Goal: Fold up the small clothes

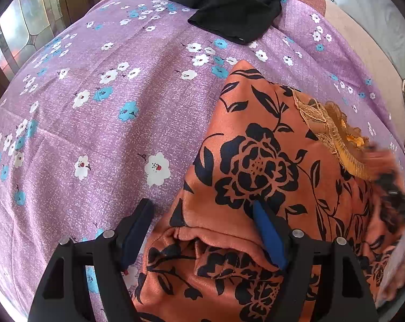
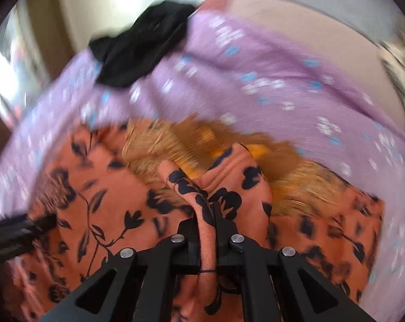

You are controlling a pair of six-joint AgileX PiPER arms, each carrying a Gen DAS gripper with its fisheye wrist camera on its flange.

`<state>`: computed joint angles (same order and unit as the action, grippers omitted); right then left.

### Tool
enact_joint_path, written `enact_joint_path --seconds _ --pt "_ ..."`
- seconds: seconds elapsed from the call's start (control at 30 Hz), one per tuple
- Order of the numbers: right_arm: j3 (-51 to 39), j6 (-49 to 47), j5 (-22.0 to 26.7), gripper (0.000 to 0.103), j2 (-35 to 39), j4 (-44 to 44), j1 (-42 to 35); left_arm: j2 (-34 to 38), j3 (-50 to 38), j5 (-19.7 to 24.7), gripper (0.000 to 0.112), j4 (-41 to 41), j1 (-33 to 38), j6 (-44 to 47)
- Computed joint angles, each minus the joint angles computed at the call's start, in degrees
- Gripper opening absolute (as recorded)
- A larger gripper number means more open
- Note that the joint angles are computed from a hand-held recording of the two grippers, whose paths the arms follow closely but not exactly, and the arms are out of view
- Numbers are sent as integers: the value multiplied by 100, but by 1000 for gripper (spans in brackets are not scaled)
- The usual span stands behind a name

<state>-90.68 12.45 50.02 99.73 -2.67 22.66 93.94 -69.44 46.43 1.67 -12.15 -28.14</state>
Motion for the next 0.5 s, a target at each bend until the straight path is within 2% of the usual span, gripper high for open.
enact_joint_path --seconds 0.1,0.13,0.23,0.3,0.4,0.5 --pt "1212 -405 -697 5 -1167 1269 -1015 -43 78 -48 78 117 -60 -90" --pt "1471 -566 -792 5 -1420 1599 -1271 -57 111 -75 79 171 -89 -137" --pt "2463 -1903 -890 5 -2153 3228 -2385 -46 147 -75 81 576 -268 -495" --pt "3036 -2680 -798 9 -2343 4031 -2985 -36 173 -86 81 826 -382 -716" --pt "3418 -2697 -96 10 -2245 4175 -3637 -97 200 2 83 984 -462 -830" --pt "3495 -2695 16 10 -2494 4165 -3785 -289 268 221 83 1517 -688 -1184"
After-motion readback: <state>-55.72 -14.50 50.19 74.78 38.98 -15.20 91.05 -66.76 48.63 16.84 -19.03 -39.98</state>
